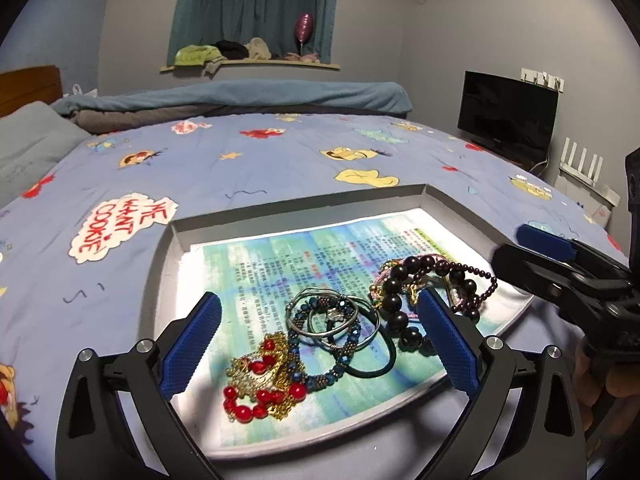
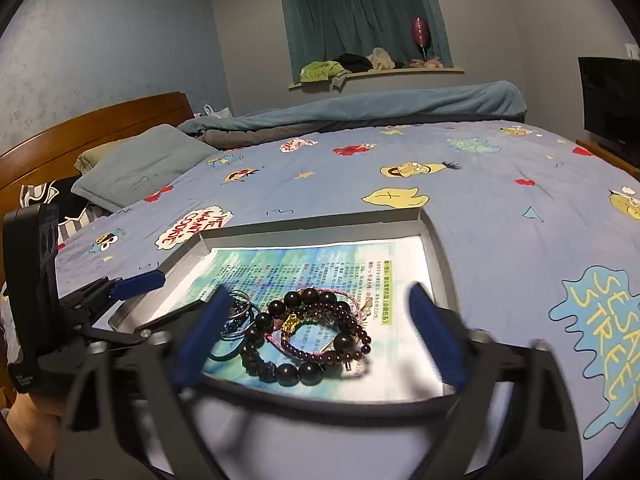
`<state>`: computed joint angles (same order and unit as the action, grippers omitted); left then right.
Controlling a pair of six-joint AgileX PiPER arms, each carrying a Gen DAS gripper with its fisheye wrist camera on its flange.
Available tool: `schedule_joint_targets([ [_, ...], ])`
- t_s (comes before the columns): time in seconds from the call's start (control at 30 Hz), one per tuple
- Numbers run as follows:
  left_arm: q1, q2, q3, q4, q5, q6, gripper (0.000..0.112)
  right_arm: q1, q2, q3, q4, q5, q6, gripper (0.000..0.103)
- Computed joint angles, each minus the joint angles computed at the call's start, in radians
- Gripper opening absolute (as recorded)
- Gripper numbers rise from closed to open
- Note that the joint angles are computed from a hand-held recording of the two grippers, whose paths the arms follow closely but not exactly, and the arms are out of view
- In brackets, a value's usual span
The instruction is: Organize jewelry
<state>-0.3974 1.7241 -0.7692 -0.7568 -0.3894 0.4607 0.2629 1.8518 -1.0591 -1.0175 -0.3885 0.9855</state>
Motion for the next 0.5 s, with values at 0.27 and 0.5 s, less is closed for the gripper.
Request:
schedule_joint_targets([
  [0.27, -0.022, -0.054, 0.081, 0.011, -0.049, -0.036, 0.098, -0.016, -0.028, 0.044, -0.048, -0.025, 0.000, 0.097],
  [0.5, -0.079, -0.100, 0.178, 0.036, -0.168, -0.076, 0.098, -0.034, -0.068, 0.136, 0.024, -0.090, -0.127, 0.097],
])
